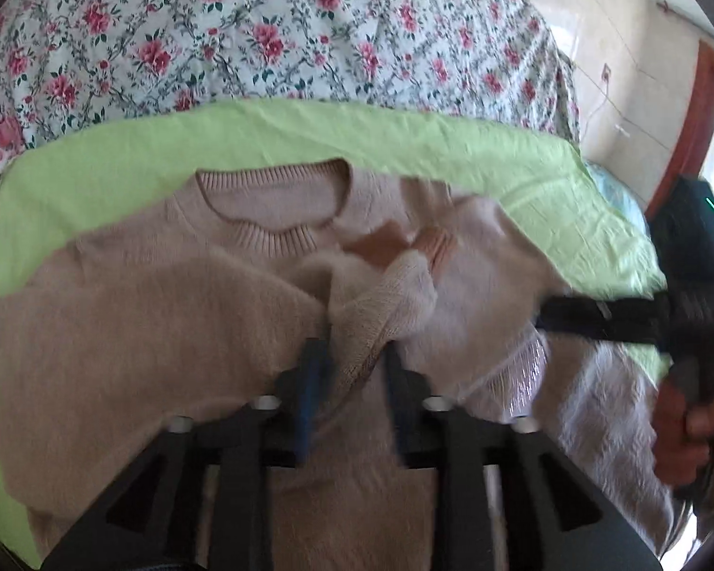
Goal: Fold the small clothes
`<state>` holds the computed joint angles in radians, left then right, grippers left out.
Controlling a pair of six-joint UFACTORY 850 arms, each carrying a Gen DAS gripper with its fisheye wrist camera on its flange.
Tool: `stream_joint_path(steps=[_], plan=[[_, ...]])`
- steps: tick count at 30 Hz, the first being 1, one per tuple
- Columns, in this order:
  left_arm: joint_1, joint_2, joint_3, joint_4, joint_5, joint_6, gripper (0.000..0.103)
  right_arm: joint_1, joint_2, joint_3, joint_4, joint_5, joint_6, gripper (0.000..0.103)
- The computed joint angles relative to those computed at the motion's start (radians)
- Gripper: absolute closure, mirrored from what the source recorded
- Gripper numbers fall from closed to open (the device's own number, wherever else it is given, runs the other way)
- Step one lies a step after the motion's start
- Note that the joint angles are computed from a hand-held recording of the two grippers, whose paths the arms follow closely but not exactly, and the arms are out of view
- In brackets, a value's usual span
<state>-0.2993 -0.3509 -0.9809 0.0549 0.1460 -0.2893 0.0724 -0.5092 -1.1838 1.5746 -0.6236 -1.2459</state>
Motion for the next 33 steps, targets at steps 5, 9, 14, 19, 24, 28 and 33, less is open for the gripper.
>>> stream_joint_path(steps=[5,9,14,19,24,28,33], plan=[[-0.006,0.127,0.144,-0.450,0.035,0.403,0.042,0.006,-0.080,-0.098,-0.002,-0.020,0.109,0.045],[0.036,0.233,0.272,-0.869,0.086,0.732,0.040,0.016,-0.145,-0.169,-0.009,-0.001,0.195,0.043],[0.140,0.225,0.299,-1.373,0.074,1.076,0.040,0.045,-0.216,-0.280,-0.095,0.003,0.274,0.050],[0.168,0.183,0.262,-1.467,0.077,1.156,0.040,0.039,-0.102,-0.175,0.215,-0.074,-0.104,0.095],[0.156,0.142,0.213,-1.532,0.144,1.184,0.042,-0.027,0.053,0.023,0.569,-0.165,-0.452,0.095],[0.128,0.169,0.251,-1.395,0.237,0.968,0.051,-0.053,0.009,0.023,0.437,-0.093,-0.360,0.095],[0.099,0.202,0.292,-1.386,0.336,0.890,0.052,-0.029,-0.025,0.043,0.385,-0.031,-0.365,0.095]])
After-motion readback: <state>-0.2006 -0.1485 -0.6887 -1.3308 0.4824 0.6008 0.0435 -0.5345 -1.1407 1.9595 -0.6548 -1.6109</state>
